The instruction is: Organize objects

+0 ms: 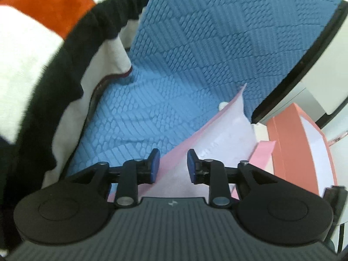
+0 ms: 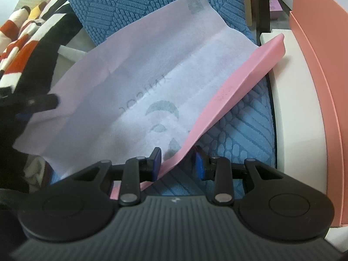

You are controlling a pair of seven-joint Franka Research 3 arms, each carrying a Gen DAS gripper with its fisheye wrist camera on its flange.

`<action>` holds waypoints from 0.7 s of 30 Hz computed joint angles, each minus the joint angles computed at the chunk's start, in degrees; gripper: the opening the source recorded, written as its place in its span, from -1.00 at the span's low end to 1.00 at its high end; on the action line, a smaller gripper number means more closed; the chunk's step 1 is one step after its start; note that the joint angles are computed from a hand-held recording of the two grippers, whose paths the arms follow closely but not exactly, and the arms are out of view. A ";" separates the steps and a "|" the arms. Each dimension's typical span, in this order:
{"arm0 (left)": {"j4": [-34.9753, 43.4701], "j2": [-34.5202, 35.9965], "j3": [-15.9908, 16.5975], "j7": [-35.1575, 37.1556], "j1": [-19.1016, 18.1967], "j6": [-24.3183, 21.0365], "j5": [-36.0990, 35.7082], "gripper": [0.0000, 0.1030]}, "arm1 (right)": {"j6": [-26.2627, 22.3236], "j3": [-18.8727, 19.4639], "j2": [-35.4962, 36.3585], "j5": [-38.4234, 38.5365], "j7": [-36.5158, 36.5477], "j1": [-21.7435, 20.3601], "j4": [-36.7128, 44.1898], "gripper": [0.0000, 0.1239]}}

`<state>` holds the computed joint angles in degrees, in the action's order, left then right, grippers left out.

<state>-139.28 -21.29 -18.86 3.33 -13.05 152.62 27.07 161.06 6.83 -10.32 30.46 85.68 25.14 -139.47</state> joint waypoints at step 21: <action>0.97 0.27 -3.62 1.82 -5.98 6.79 -2.46 -0.24 | -5.57 -2.28 -1.03 13.46 -2.91 -0.44 0.84 -0.84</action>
<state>-138.31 -21.03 -22.48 5.15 -19.03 159.41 24.61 155.49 4.55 -11.36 43.92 82.77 24.71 -138.62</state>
